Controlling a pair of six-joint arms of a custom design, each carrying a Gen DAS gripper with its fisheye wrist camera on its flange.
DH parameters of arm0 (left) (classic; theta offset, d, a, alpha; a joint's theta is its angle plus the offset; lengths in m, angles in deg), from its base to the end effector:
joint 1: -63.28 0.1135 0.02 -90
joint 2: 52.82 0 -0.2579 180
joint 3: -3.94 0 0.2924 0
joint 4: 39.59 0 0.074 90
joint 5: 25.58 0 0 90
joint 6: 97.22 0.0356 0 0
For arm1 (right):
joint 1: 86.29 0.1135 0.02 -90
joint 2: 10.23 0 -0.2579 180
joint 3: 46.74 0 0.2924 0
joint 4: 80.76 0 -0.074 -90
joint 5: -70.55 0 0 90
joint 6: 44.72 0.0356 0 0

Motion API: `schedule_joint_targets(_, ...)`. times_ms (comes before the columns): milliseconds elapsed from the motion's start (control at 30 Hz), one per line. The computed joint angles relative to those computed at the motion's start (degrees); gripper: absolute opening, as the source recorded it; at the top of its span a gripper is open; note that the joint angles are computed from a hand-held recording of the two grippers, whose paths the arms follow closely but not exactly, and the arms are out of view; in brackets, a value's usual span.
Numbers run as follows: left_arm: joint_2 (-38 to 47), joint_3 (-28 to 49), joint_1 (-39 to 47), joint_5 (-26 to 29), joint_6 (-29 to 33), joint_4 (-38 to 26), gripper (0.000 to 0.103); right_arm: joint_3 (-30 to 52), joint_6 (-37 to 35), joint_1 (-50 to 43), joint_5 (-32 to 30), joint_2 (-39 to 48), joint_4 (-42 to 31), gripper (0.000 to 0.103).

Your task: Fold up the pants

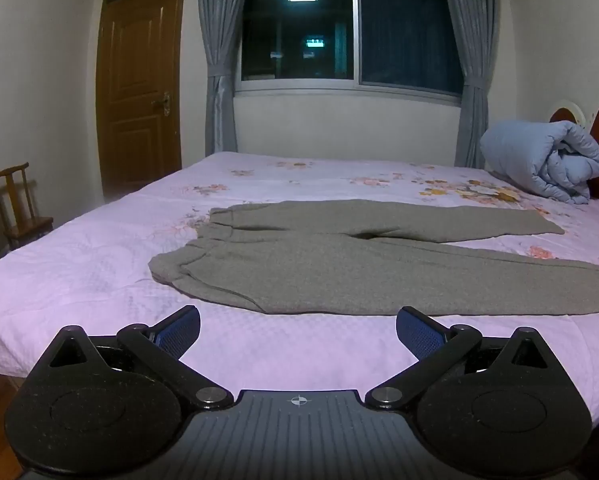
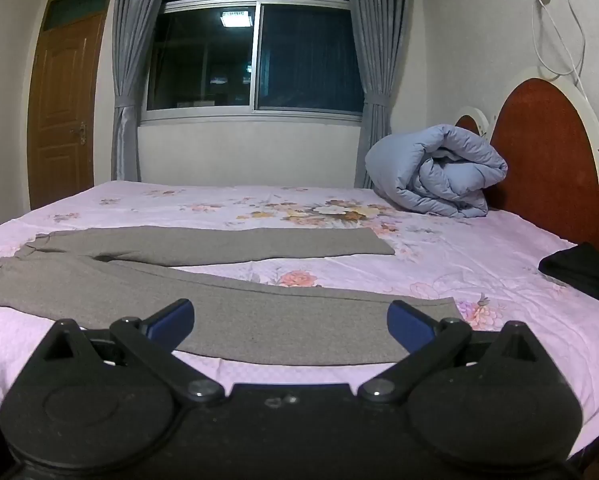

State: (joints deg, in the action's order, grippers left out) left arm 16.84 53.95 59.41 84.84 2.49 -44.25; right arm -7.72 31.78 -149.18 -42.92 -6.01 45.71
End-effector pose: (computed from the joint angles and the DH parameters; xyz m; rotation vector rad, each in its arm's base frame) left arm 0.3020 -0.0329 0.2128 0.4592 1.9241 -0.2888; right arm 0.0600 -0.0860 0.2651 0.5320 1.8281 -0.5273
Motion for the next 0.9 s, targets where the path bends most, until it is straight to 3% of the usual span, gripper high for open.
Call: schedule_joint_targets(900, -0.3, -0.1, -0.2, 0.0, 0.0, -0.3, 0.103, -0.1, 0.0, 0.4, 0.4, 0.5, 0.4, 0.097)
